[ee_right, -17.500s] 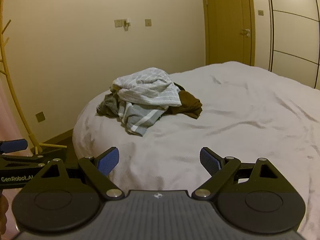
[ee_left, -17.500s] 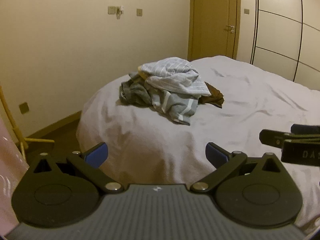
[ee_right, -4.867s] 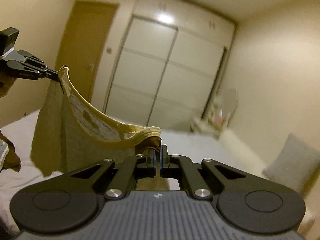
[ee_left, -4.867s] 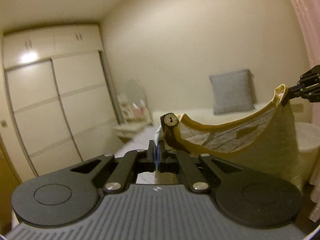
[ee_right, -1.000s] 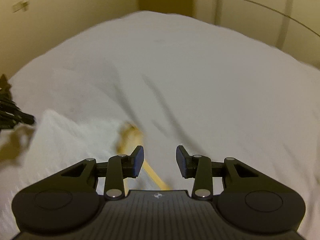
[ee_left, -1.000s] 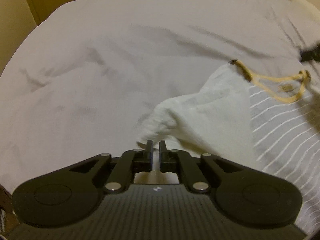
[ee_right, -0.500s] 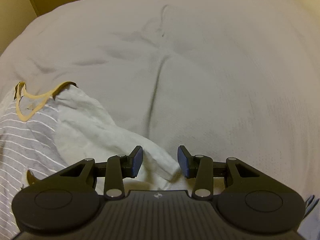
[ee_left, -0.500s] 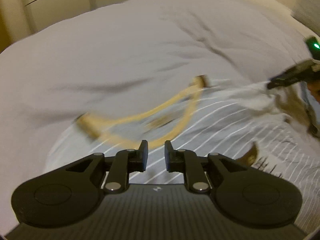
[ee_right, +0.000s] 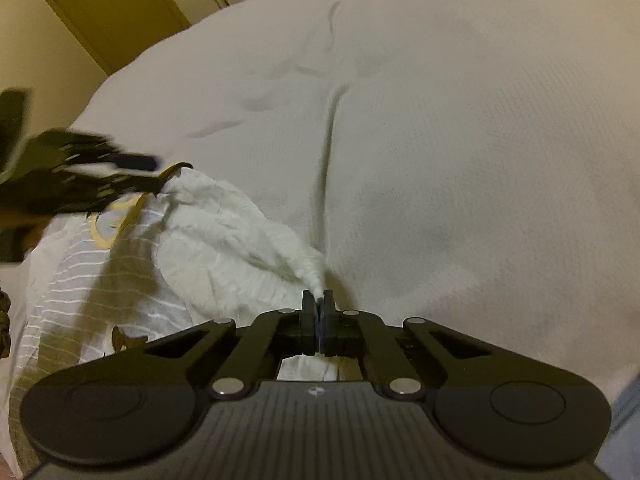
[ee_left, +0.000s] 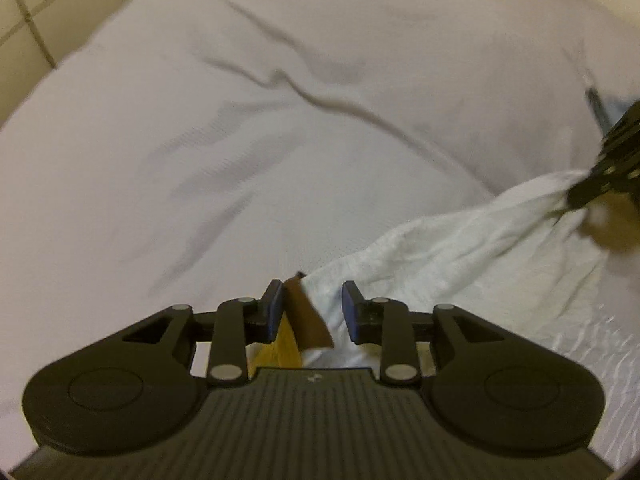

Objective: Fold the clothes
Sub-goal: 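Grasp the T-shirt edge with the right gripper while the left gripper grasps the hem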

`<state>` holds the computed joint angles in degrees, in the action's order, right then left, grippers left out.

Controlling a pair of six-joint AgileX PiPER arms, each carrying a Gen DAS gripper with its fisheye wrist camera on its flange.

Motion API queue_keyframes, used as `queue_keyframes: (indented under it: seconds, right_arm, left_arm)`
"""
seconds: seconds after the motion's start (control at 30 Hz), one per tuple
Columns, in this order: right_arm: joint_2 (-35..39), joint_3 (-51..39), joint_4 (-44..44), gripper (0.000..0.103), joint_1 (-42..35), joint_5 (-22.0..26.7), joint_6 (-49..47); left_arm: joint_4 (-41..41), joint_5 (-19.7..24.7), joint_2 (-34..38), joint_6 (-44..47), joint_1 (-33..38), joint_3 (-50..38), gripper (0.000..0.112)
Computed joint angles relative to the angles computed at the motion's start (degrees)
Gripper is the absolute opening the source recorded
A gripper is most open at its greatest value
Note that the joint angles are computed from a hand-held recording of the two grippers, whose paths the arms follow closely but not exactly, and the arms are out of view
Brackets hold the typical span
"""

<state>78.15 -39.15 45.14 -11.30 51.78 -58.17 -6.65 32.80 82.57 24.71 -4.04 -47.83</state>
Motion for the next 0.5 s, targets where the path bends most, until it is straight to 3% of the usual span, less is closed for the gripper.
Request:
queue_keyframes:
  seconds: [0.1, 0.17, 0.2, 0.23, 0.43, 0.5]
  right_arm:
    - [0.27, 0.68, 1.58, 0.001, -2.46, 1.67, -3.12]
    - [0.21, 1.04, 2.74, 0.001, -3.90, 1.94, -5.26]
    - [0.46, 0.60, 2.63, 0.001, -4.62, 2.46, -5.50]
    - [0.97, 0.14, 2.57, 0.001, -4.62, 2.43, -5.19]
    - [-2.86, -2.83, 4.55, 0.000, -5.29, -0.93, -6.53]
    - [-1.98, -3.37, 4.46, 0.000, -3.67, -3.77, -5.73]
  left_arm:
    - [-2.49, 1.31, 4.28, 4.32, 0.11, -2.28, 0.027]
    - [-1.98, 1.82, 4.50, 5.54, -0.13, -2.56, 0.014]
    - [-2.48, 2.06, 4.55, 6.45, -0.02, -2.92, 0.000]
    - [-2.98, 2.28, 4.59, 7.35, 0.09, -3.28, 0.000]
    - [-5.41, -9.65, 0.17, 5.20, 1.95, -0.92, 0.000]
    - [-6.32, -10.24, 1.50, 3.84, 2.51, -1.32, 0.000]
